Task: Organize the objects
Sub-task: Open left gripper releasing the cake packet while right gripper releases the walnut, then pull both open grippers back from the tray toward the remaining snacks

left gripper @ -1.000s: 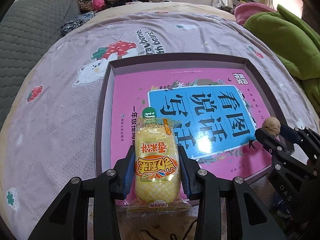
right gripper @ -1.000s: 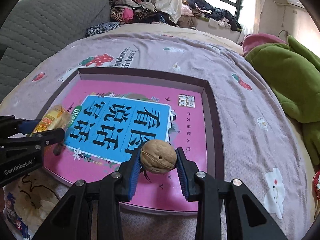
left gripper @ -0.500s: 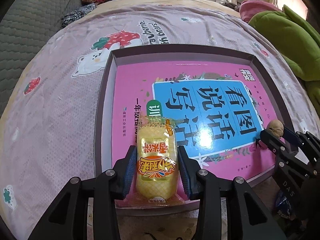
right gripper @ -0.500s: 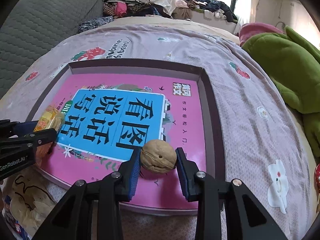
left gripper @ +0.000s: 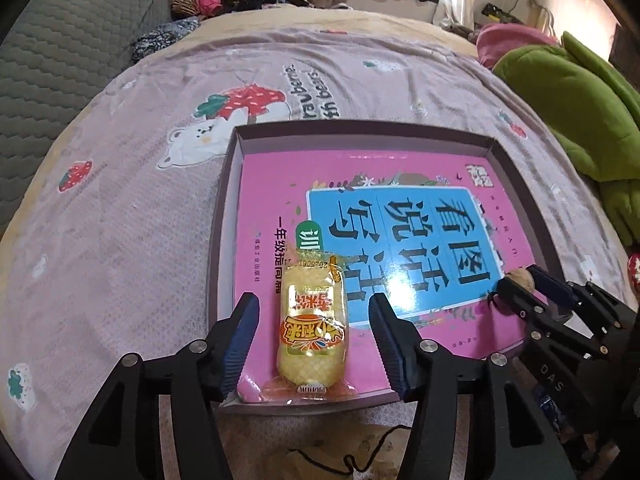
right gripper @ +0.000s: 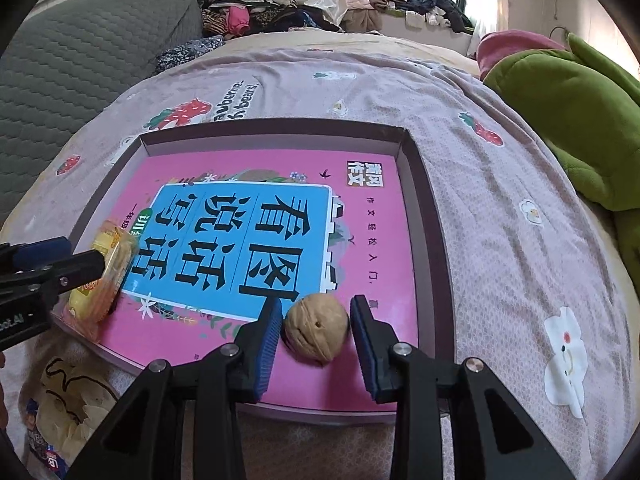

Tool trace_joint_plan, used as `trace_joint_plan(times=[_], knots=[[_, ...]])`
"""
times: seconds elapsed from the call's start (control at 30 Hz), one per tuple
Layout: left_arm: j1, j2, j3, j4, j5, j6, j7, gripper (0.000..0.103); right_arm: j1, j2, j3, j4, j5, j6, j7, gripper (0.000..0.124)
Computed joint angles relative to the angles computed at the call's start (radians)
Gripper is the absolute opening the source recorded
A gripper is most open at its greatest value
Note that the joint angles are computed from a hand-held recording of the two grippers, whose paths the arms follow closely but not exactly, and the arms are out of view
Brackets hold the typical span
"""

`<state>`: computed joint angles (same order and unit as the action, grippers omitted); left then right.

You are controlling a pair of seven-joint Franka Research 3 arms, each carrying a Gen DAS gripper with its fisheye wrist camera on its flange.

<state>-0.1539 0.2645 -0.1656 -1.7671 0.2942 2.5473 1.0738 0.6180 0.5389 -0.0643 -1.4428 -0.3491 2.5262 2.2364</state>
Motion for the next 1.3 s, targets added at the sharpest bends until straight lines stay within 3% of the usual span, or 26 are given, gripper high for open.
trace_joint_plan(times=[0.4, 0.6, 0.73, 1.03, 1.3], knots=[[-0.016, -0.147, 0.017, -0.147, 0.145, 0.053, -0.165, 0.061, 0.013, -0.116, -0.020, -0.134, -0.075, 0.149, 0.102, 0.046], [0.001, -0.255, 0.005, -0.264, 0.204, 0.125, -0.246, 0.061, 0.053, -0.221, -0.039, -0.234, -0.226, 0.237, 0.239, 0.051], [0.010, -0.317, -0.008, -0.317, 0.155, 0.140, -0.231, 0.061, 0.036, -0.301, -0.007, -0.308, -0.290, 0.283, 0.317, 0.054], [0.008, -0.464, -0.027, -0.405, 0.097, 0.158, -0.201, 0.070, -0.023, -0.414, 0.116, -0.338, -0.320, 0.139, 0.271, 0.056], [0.007, -0.595, -0.041, -0.440, 0.091, 0.107, -0.179, 0.070, -0.078, -0.537, 0.202, -0.406, -0.343, 0.100, 0.282, 0.056]])
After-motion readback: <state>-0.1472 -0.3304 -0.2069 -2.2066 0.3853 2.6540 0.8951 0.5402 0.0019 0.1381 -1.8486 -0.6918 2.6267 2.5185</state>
